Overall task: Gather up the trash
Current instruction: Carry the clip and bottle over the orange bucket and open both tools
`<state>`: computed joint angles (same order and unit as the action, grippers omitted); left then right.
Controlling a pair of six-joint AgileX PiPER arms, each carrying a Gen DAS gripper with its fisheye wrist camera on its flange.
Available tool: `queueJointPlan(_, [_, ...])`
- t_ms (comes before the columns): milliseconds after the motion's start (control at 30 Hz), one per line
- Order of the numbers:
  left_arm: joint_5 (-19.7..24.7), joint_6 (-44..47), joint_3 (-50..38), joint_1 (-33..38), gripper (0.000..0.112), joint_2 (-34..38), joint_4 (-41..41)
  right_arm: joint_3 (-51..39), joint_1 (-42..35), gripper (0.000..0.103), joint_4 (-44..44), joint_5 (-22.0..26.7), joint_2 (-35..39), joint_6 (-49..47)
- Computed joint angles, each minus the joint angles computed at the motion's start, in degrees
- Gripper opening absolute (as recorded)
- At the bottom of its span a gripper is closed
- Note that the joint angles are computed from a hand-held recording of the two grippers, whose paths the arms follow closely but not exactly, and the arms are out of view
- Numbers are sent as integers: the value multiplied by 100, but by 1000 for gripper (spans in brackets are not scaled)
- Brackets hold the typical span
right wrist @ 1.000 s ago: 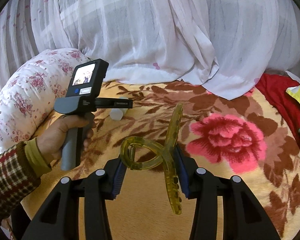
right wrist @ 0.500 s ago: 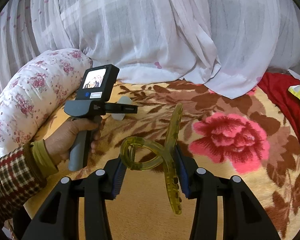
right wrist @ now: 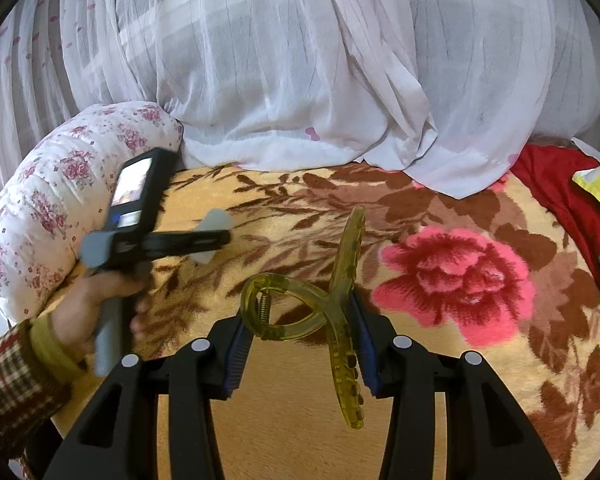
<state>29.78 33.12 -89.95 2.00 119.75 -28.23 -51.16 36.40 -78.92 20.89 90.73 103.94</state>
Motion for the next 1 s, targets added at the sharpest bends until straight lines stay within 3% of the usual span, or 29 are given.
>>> queueJointPlan(200, [-443,1744,1940,477,42,-1362,-1316,132,124,45,-180,146,-145,198])
queueJointPlan(433, [-107,3852,3657,1546,42,-2834,-2630,591,656,45,-155,415,-529,778])
queueJointPlan(567, [574,4827,4358,2452,42,-3599,-2994,974,1240,45,75,810,-878,1071])
queueJointPlan(700, [1570,5718,4917,3608,42,-4274,-3040,1225,2364,45,536,1746,-1330,1202])
queueJointPlan(800, [2575,6476,5296,4774,42,-4621,-2814,1208,3253,45,855,2266,-1414,1230])
queueJointPlan(900, [3174,6994,5491,5550,42,-4674,-2432,1126,3905,45,1068,2332,-1258,1372])
queueJointPlan(1000, [3580,7543,5675,6309,42,-4563,-1889,978,4286,45,1206,1966,-819,1577])
